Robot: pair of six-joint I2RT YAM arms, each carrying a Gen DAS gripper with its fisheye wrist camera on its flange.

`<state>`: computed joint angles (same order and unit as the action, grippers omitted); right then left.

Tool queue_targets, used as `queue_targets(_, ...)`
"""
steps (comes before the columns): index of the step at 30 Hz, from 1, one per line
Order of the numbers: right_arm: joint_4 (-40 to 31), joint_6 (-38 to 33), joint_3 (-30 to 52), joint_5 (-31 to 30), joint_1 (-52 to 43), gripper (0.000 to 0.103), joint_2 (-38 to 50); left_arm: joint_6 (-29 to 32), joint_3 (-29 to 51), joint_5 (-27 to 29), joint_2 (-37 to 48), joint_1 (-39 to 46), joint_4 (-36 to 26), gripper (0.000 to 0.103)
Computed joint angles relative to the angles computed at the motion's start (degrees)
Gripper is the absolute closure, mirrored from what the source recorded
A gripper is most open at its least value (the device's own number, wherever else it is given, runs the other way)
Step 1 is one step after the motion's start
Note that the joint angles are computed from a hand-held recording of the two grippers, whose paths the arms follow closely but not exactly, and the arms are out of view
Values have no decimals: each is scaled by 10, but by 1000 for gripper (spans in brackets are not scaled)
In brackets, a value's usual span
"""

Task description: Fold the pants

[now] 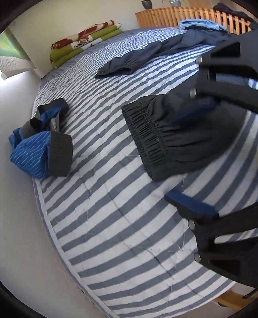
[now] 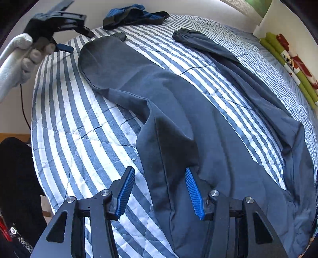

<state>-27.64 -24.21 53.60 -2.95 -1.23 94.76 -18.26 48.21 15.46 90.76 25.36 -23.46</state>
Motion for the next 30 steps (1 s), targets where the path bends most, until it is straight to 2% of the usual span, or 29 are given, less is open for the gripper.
queue_targets(1, -2, 1, 5, 7, -2, 72, 2, -6, 4, -3, 8, -10, 7, 84)
queue_targets(2, -8, 1, 13, 6, -6, 88, 7, -16, 15, 10, 16, -14, -1, 91)
queue_targets(3, -17, -1, 24, -1, -15, 98, 11, -28, 21, 10, 14, -19, -1, 93)
queue_targets(5, -23, 5, 39, 1, -35, 102, 4, -30, 47, -1, 2, -36, -19, 94)
queue_targets(9, -59, 21, 85, -45, -93, 102, -46, -24, 96, 4, -85, -45, -69, 94)
queue_targets(12, -104, 25, 113, -86, -121, 102, -80, -4, 113, 29, -152, -7, -105, 94)
queue_targets(15, -143, 28, 96, -148, -116, 102, -129, 29, 87, 17, -211, 39, -134, 94)
queue_targets(17, -157, 37, 50, -173, -81, 102, -162, 54, 38, 31, -234, 103, -150, 94)
queue_targets(19, -148, 44, -26, -163, -15, 102, -194, 79, -17, 17, -218, 142, -145, 94)
queue_targets(22, -69, 66, -140, -64, 111, 102, -189, 118, -79, -20, -163, 162, -106, 94)
queue_targets(24, -23, 92, -170, -33, 138, 100, -156, 119, -102, -10, -152, 183, -83, 94)
queue_targets(25, -7, 90, -179, -37, 135, 101, -171, 114, -104, 2, -155, 191, -81, 94)
queue_targets(26, -21, 80, -165, -40, 130, 99, -162, 110, -100, 1, -158, 189, -85, 94)
queue_targets(28, -68, 62, -134, -91, 92, 94, -160, 110, -87, -20, -177, 167, -95, 93)
queue_targets(30, -89, 42, -133, -122, 54, 79, -190, 102, -75, -48, -203, 142, -103, 88)
